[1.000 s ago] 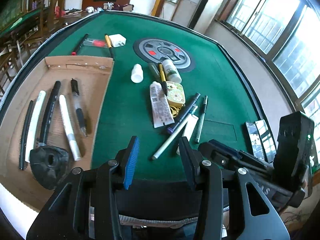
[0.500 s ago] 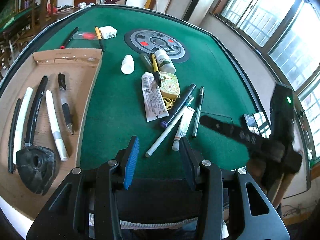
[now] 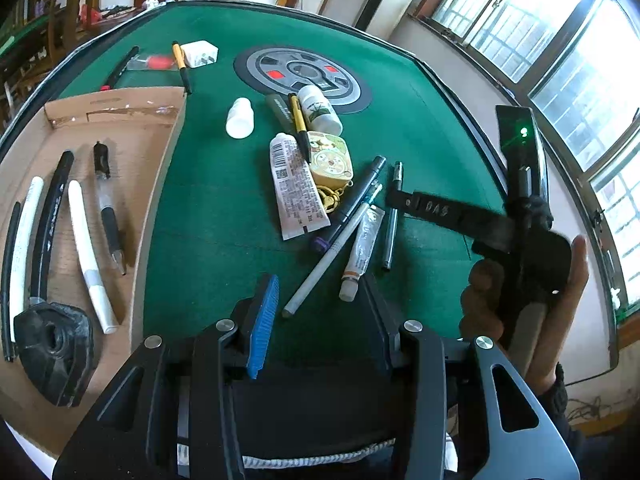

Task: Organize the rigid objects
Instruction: 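Grasp the white ointment tube with the left tool while the right grasps a clear pen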

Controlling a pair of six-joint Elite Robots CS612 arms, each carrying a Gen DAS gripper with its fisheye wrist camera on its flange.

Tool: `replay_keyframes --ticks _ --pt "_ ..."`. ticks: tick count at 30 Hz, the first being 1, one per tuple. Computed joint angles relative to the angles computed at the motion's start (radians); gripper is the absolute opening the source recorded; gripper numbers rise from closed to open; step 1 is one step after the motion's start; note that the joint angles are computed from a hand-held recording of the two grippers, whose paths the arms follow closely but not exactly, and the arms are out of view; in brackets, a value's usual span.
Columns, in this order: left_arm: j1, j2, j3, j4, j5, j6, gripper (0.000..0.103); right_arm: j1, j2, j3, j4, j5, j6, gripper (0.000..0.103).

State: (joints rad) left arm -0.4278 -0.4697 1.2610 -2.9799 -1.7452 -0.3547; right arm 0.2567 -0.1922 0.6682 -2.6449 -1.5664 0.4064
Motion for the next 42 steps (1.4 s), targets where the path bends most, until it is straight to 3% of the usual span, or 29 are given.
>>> replay_keyframes --ticks 5,17,29,32,33,39,42 --pt "-0.007 0.007 -0.018 0.026 -0.013 0.042 0.041 0.0 -0.033 0.075 -0.047 -0.014 -0.019 0.007" --pt "-0.027 0.06 -0.124 0.126 -0.037 0.146 0.041 -0.026 -0.125 0.298 -0.213 0.104 0.001 0.007" --pt "-0.046 0.113 -0.24 0.27 0.014 0.187 0.037 -0.028 -0.125 0.302 -0.227 0.122 -0.01 0.007" --pt "-0.055 0.117 -0.247 0.264 0.064 0.193 0.024 -0.028 -0.125 0.3 -0.228 0.122 -0.009 0.007" --pt "-0.055 0.119 -0.25 0.262 0.061 0.186 0.016 -0.028 -0.123 0.297 -0.226 0.124 -0.007 0.007" --pt "-0.05 0.116 -0.243 0.269 -0.009 0.199 0.016 -0.036 -0.125 0.301 -0.226 0.165 0.018 0.007" --pt "-0.052 0.119 -0.246 0.265 -0.008 0.233 0.016 -0.042 -0.125 0.31 -0.242 0.198 0.039 0.007"
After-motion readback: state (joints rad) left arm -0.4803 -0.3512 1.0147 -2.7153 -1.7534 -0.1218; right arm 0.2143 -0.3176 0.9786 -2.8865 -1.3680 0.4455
